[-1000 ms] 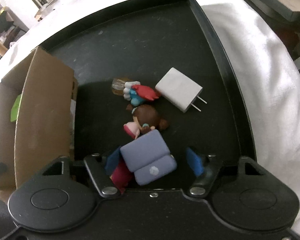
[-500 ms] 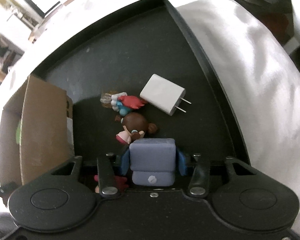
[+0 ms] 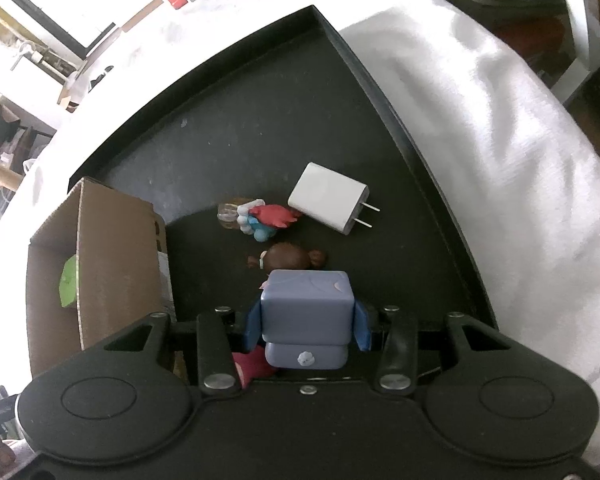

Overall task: Organize rigid objects
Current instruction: 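Close the right gripper on the lavender-grey cube and lift it, then carry the grey cube into the box and open the right gripper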

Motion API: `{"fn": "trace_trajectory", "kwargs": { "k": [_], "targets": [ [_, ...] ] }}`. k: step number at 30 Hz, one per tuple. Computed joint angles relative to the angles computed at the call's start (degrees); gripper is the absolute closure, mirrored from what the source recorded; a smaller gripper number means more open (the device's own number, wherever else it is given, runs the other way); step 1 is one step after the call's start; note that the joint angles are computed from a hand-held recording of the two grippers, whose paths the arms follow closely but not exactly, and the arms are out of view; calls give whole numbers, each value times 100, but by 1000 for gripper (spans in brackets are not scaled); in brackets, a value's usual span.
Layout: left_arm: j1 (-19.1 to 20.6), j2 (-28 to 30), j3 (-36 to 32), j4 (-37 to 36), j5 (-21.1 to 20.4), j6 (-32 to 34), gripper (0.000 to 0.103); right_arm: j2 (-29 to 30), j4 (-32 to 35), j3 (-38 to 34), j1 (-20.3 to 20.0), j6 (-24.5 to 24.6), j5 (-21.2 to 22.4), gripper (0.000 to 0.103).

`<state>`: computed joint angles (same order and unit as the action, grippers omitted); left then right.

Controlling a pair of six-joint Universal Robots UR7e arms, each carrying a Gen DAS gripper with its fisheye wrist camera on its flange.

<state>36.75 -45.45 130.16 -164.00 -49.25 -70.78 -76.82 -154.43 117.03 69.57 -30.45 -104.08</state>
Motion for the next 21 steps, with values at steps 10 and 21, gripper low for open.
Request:
{"fn": "trace_trajectory", "kwargs": {
  "k": [10,21],
  "targets": [
    [-3,6,122,-349,-17,175,83,-217,-45,74,301,36,8,59],
    [-111,93,221,-583,135,179,83,-225,-242,186,668,-13,-142,59]
  ]
}}
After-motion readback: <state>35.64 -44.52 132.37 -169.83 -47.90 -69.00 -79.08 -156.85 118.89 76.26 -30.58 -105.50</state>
